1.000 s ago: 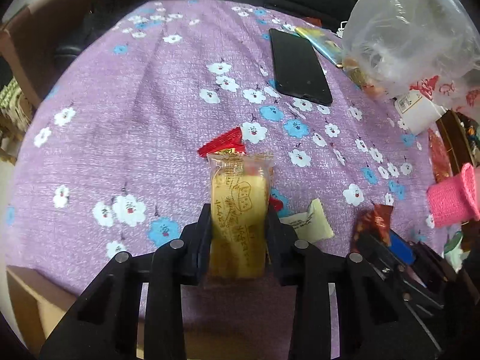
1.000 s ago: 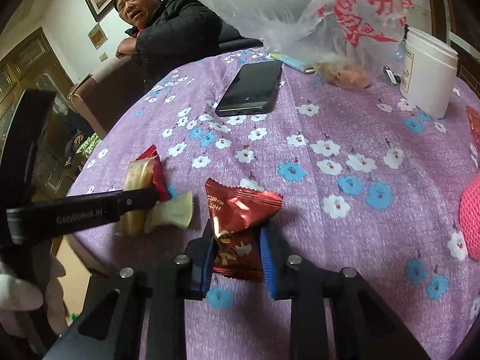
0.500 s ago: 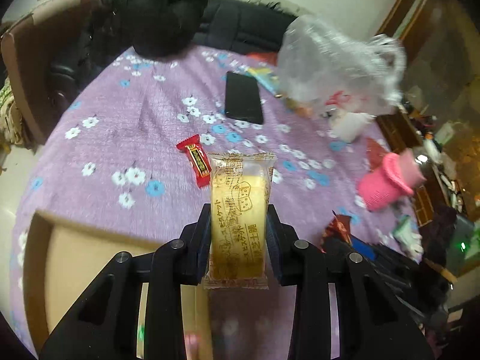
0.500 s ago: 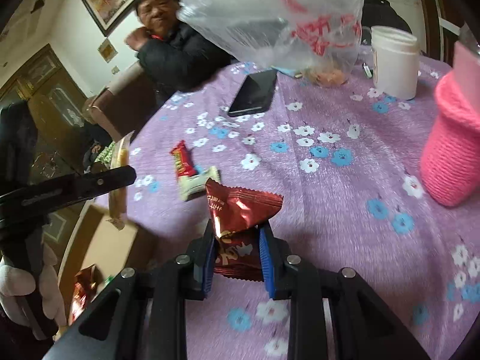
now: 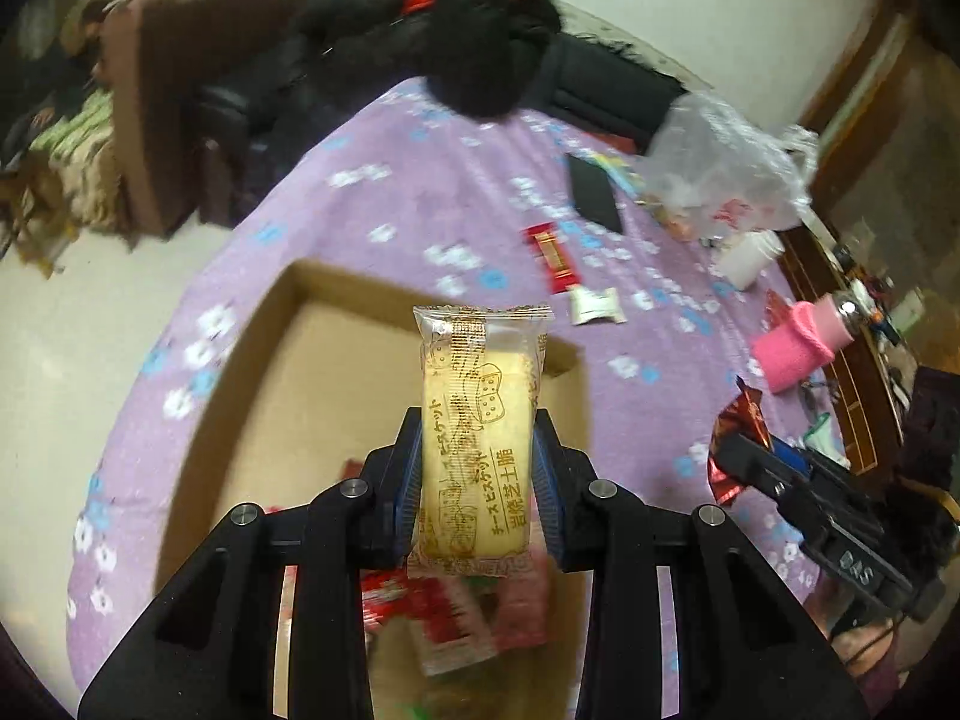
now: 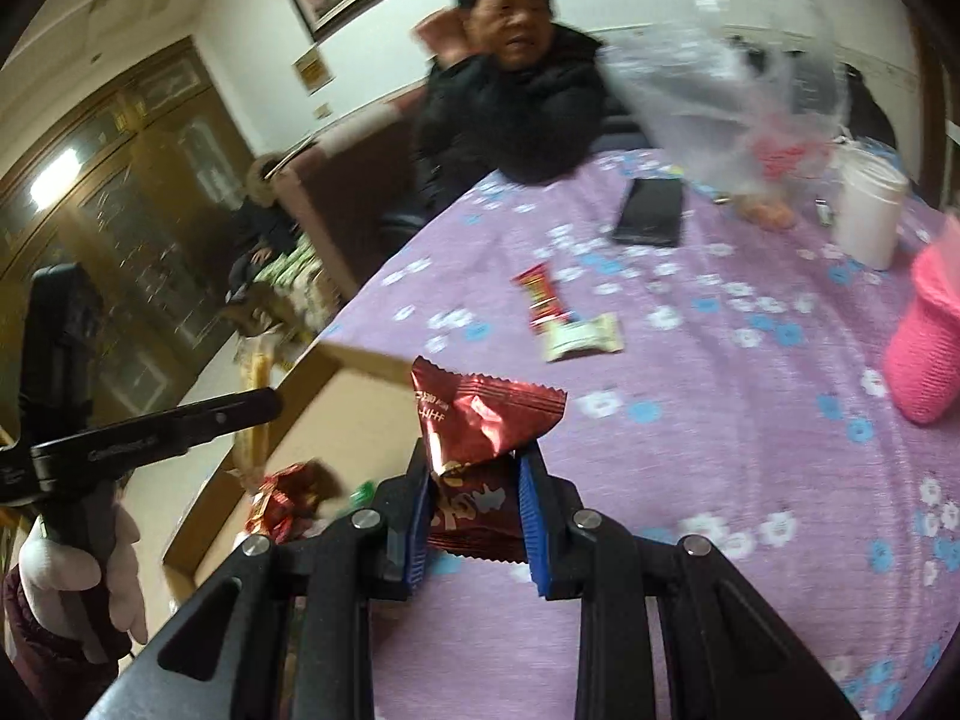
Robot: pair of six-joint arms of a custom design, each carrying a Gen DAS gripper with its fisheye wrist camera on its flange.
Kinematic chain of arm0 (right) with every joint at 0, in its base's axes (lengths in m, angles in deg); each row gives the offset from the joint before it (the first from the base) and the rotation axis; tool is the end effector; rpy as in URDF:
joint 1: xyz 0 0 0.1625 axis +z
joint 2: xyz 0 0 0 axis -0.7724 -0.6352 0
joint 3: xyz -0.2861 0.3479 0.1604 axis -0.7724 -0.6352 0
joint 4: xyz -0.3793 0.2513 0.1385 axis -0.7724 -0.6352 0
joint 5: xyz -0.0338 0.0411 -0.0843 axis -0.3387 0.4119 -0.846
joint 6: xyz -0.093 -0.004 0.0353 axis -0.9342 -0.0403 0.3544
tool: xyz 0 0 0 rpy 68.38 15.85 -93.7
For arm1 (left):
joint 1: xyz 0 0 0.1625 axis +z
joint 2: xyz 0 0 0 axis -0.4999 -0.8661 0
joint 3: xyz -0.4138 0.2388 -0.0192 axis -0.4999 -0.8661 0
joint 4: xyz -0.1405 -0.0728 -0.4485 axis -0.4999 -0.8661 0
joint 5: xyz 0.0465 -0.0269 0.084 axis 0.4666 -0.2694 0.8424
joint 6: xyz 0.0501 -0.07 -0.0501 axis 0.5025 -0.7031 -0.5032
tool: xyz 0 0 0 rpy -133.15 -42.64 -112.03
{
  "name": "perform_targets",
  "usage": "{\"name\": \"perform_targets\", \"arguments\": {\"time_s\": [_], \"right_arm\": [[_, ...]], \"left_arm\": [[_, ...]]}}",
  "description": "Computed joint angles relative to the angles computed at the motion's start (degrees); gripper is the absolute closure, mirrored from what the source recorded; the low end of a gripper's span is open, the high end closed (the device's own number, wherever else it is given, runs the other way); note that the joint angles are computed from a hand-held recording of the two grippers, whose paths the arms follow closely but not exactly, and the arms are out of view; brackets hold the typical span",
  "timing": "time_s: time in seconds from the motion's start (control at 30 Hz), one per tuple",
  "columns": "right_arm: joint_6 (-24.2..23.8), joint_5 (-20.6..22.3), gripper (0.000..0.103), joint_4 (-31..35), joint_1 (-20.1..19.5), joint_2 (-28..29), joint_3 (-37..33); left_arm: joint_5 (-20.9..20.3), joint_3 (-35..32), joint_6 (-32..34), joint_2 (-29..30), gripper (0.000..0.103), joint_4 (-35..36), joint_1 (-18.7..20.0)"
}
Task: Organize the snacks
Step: 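Drop the cake bar into the tray with the left tool while the right tool drops the red candy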
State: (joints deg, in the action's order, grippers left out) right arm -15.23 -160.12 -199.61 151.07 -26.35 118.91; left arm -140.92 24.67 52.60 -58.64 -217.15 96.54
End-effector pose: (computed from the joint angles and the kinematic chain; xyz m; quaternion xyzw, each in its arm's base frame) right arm 0.1907 -0.5573 0.0839 0.0326 -0.8864 0.4107 0.2110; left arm -0.1301 -0.7128 0.1679 0.2959 0.9349 -0.1306 0.1459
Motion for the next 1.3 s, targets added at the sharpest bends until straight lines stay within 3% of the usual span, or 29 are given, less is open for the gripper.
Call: {"name": "perform_targets", "arguments": {"time_s": [0.47,0.63,0.8,0.97,1.17,1.3], "right_arm": [[-1.5,-0.78,0.074,13.68,-0.53,10.13,-14.88],[-1.78,0.41,0.072,15.6,-1.36,11.06,-16.73],[-3.02,-0.28,0.067,14.42,-0.83,11.58,-16.92],[-2.83,-0.5,0.067,11.74,-0.13,10.56,-14.92],[-2.22,-1.42,0.064,7.23,1.04,8.58,-10.36],[-0.82,-1.42,0.06,2.99,1.58,7.04,-6.24]], "left_arm": [[1.27,-8.06,-1.41,6.8,0.07,1.4,4.32],[-0.03,-9.41,-1.96,7.72,0.07,2.28,5.07],[1.71,-8.43,-1.59,7.12,0.07,1.92,4.38],[5.87,-3.13,2.5,4.46,0.07,-4.84,1.93],[12.72,6.29,8.85,0.73,0.067,-18.11,-2.52],[14.97,12.48,10.63,-2.18,0.065,-25.86,-5.12]]}}
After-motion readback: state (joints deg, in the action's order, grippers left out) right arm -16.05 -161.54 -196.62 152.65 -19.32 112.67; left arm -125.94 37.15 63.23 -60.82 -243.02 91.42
